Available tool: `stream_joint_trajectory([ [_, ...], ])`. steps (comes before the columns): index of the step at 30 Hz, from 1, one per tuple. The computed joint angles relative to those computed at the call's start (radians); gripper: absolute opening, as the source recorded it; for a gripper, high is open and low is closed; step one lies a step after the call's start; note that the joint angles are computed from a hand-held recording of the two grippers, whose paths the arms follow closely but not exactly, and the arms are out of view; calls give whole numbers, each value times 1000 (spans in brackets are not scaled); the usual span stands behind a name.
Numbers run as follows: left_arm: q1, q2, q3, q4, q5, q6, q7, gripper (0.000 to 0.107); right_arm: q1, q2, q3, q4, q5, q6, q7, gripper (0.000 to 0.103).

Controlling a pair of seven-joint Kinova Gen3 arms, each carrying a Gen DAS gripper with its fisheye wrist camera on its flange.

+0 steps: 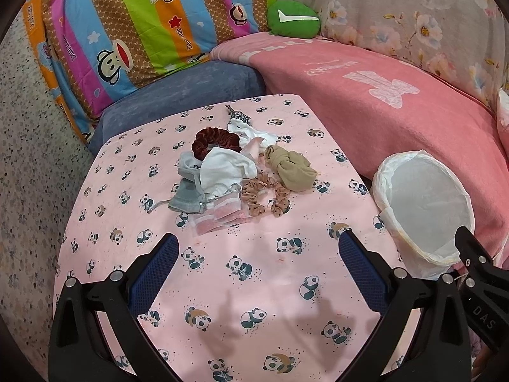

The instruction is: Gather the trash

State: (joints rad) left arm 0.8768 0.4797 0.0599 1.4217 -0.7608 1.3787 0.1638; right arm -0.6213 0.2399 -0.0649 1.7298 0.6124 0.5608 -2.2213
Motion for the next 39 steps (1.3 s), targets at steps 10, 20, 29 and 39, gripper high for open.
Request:
stream_joint_trajectory([
  [10, 2, 6, -3, -12, -10, -4, -7, 96, 0, 3, 2, -3, 2, -6, -4, 98],
  [20, 3, 4, -4, -9, -10, -8, -9, 96, 4, 5, 5, -8, -8, -9, -3, 98],
  [29, -8, 6, -4, -14, -2, -35, -31, 96, 7, 5, 11, -2, -8, -16, -8, 98],
  [39, -1, 3, -6, -9, -3, -54, -36, 96, 6, 3, 14, 5, 7, -17, -35, 98],
])
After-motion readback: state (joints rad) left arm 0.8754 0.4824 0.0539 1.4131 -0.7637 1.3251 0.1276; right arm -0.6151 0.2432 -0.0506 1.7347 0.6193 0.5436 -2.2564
